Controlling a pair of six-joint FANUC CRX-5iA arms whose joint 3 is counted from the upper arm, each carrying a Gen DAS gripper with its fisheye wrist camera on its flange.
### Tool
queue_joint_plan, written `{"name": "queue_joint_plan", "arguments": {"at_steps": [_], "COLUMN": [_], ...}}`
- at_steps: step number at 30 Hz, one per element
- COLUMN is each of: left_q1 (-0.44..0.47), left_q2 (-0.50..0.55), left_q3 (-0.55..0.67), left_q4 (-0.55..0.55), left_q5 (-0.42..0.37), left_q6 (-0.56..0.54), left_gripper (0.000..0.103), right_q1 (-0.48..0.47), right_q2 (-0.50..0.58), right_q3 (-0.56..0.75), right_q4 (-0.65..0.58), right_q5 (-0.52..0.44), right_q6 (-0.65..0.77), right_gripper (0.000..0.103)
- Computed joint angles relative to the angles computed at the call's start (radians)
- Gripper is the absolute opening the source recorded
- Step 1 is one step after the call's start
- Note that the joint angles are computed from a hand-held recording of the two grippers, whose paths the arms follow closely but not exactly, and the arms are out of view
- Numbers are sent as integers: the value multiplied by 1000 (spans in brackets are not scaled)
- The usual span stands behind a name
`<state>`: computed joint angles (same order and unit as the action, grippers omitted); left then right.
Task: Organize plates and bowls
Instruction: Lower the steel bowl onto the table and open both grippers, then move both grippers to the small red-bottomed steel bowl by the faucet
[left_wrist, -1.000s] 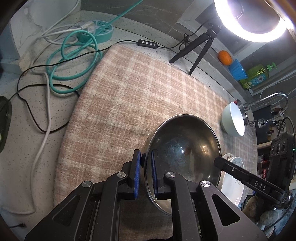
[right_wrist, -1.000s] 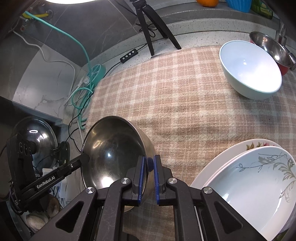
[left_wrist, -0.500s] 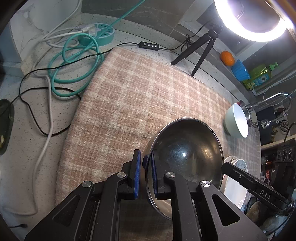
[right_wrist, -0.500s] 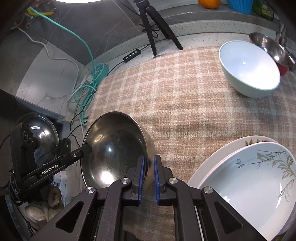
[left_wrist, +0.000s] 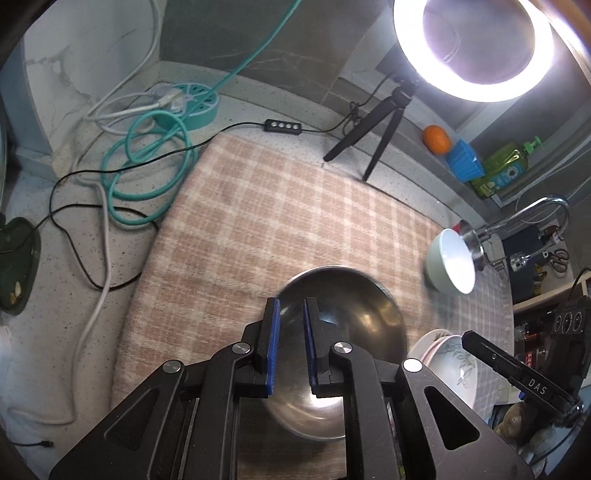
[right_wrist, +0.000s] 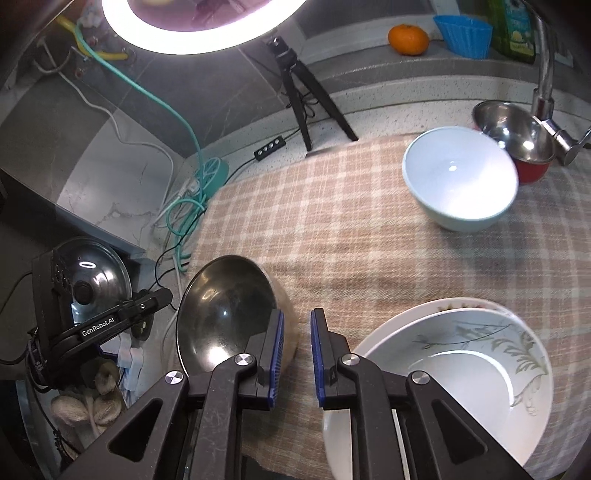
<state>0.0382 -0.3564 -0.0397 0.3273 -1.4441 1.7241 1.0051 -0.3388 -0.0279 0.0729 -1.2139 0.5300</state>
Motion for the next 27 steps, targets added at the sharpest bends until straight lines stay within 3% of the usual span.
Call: {"name": "queue_joint_plan", "arguments": {"at_steps": [9, 15, 27], "left_q1": [-169, -289, -471], "left_q2": [83, 182, 472], "left_q3": [79, 153, 450], "left_q4": [17, 6, -37], "left_q5": [70, 112, 124], "left_q6": [55, 95, 94], "left_gripper": [12, 12, 12], "right_q1": [-121, -267, -505], "right_q2": [-93, -121, -83], "right_q3": [-40, -47, -42], "right_q4": [20, -2, -44], "right_q5": [-42, -57, -29], "right_q6": [43, 110, 288], "right_gripper": [16, 20, 20]}}
